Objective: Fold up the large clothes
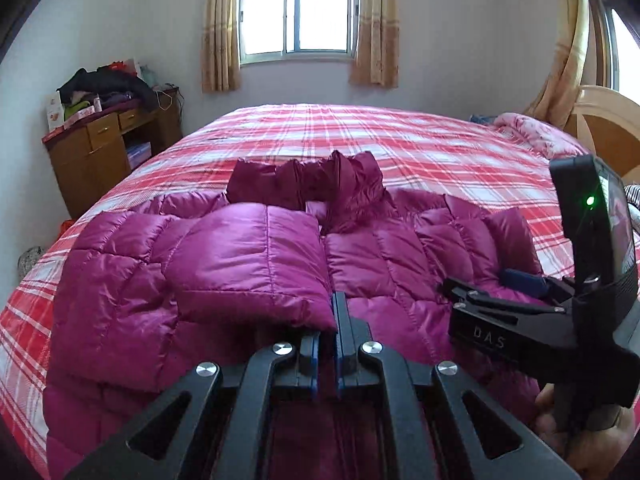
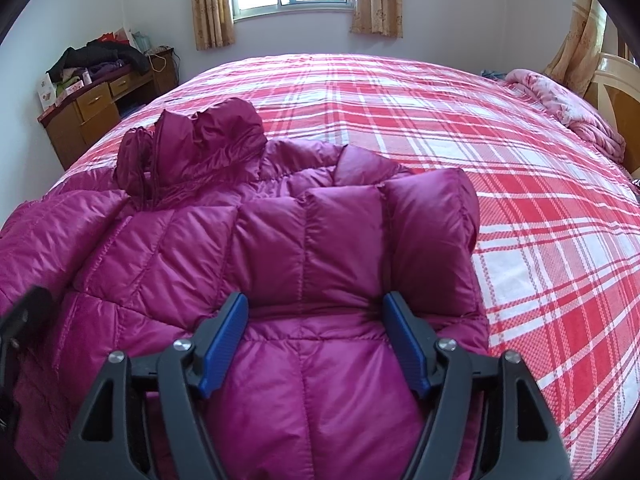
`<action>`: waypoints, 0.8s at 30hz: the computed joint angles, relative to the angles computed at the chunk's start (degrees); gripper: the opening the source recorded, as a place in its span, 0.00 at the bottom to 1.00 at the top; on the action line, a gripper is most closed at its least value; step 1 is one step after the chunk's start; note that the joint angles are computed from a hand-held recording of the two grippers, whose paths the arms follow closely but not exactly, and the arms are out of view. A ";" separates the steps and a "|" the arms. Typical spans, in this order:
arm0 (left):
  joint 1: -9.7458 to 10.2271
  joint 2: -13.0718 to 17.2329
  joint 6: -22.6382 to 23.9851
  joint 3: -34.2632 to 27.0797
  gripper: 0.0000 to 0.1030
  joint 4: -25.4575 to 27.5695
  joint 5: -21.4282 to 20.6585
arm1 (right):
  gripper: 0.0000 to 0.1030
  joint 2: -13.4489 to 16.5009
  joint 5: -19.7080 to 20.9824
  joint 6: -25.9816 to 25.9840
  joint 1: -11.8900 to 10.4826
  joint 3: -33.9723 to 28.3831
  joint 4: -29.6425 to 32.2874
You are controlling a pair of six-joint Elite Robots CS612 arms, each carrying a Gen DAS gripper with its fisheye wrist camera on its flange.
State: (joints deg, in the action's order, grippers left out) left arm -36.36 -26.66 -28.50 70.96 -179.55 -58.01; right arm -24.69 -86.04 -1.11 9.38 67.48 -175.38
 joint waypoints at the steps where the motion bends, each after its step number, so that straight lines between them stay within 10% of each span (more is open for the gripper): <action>1: 0.12 -0.11 -0.64 0.08 0.05 0.49 -0.77 | 0.71 0.02 -0.02 0.03 0.05 -0.05 0.02; 7: 0.66 -0.36 -3.13 -0.56 0.06 7.87 -5.80 | 0.71 -0.12 0.72 0.37 -0.19 0.30 -0.27; 15: -2.07 -3.64 8.18 5.66 0.28 8.12 -1.41 | 0.72 -0.16 0.80 0.49 -0.21 0.37 -0.23; 24: -3.86 -10.09 10.23 19.38 0.48 -2.25 0.54 | 0.75 -0.36 1.07 0.09 -0.22 0.28 0.88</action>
State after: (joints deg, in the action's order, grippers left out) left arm -40.22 -36.76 -18.27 90.34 -181.80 -57.47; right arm -25.05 -84.97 -1.02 9.16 67.76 -174.50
